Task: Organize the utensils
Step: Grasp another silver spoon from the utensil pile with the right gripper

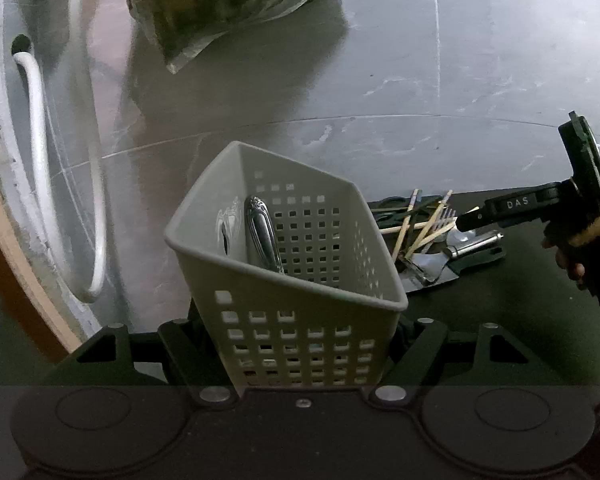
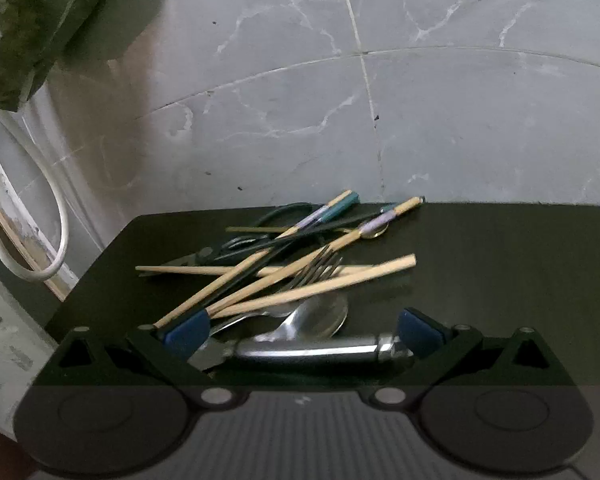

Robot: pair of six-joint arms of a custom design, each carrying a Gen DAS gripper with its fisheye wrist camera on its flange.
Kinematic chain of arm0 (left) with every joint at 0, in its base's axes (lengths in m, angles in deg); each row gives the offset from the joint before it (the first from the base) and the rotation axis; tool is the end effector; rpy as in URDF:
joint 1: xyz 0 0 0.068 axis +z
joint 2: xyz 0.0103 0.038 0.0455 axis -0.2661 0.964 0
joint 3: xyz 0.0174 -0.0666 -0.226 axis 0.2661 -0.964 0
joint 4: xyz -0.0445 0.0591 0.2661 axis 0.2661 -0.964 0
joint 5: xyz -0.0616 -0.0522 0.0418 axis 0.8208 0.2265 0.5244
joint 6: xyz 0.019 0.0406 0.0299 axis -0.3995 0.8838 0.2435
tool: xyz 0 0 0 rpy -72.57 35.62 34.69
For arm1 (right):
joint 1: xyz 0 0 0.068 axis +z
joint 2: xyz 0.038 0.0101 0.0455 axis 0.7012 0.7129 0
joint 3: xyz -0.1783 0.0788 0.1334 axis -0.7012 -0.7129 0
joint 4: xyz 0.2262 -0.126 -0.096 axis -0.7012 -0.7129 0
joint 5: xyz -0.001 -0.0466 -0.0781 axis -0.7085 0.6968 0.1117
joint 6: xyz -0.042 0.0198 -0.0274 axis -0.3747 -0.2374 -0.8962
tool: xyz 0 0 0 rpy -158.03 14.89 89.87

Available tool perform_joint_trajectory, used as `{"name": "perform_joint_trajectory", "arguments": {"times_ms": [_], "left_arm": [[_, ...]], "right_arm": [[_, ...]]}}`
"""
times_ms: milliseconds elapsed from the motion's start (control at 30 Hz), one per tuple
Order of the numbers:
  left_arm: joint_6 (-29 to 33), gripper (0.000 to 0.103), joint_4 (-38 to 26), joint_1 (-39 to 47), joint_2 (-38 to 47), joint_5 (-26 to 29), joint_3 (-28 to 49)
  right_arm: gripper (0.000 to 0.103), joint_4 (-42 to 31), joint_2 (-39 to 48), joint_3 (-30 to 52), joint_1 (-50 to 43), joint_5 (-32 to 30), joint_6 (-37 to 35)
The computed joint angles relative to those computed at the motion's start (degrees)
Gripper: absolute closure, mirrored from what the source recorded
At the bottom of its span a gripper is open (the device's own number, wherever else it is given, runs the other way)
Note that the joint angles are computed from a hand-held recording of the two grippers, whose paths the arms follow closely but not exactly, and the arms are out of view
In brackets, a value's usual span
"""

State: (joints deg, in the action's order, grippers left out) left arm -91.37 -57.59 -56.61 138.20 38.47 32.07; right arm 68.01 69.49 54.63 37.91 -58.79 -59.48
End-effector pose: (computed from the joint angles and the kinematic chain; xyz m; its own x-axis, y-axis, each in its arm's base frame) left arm 0.1713 -0.1229 0.1656 -0.5502 0.0778 -0.8314 0.0177 0.9965 0.0816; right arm 0.3730 -0.0237 0.1031 -0.6219 -0.0670 -0.7802 -0.4080 0.8781 0.2498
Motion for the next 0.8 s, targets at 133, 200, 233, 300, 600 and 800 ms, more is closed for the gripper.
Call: {"name": "perform_joint_trajectory", "arguments": {"times_ms": [133,200,233,300,600,800], "left_arm": [[-2.2,0.026,-1.1,-0.9,1.8,-1.5,1.4],[-3.2,0.026,-1.5,-1.6,2.5,-2.3,1.8],[-3.5,0.026,-1.4,-1.6,3.1,-2.4,2.1],[-4.0,0.026,-1.6,-1.7,3.6,-2.7,2.5],[-4.1,0.026,-2.1,-1.7,4.1,-2.7,3.1],[-3.3,0.026,-2.1,-1.2,4.6,-2.0,3.5]], "right_arm": [[0.012,-2.9,3.3,4.3,-0.4,-1.3,-2.4],[0.023,-4.2,4.4,5.7,0.0,-0.4,-4.1],[0.026,-4.8,4.7,6.1,0.3,0.0,-4.7],[0.027,-5.8,5.3,6.8,0.5,-0.4,-5.9],[0.069,-0.7,5.0,4.4,1.9,2.7,-6.7],[0.092,6.4,4.1,0.8,1.6,4.5,-1.1]]}}
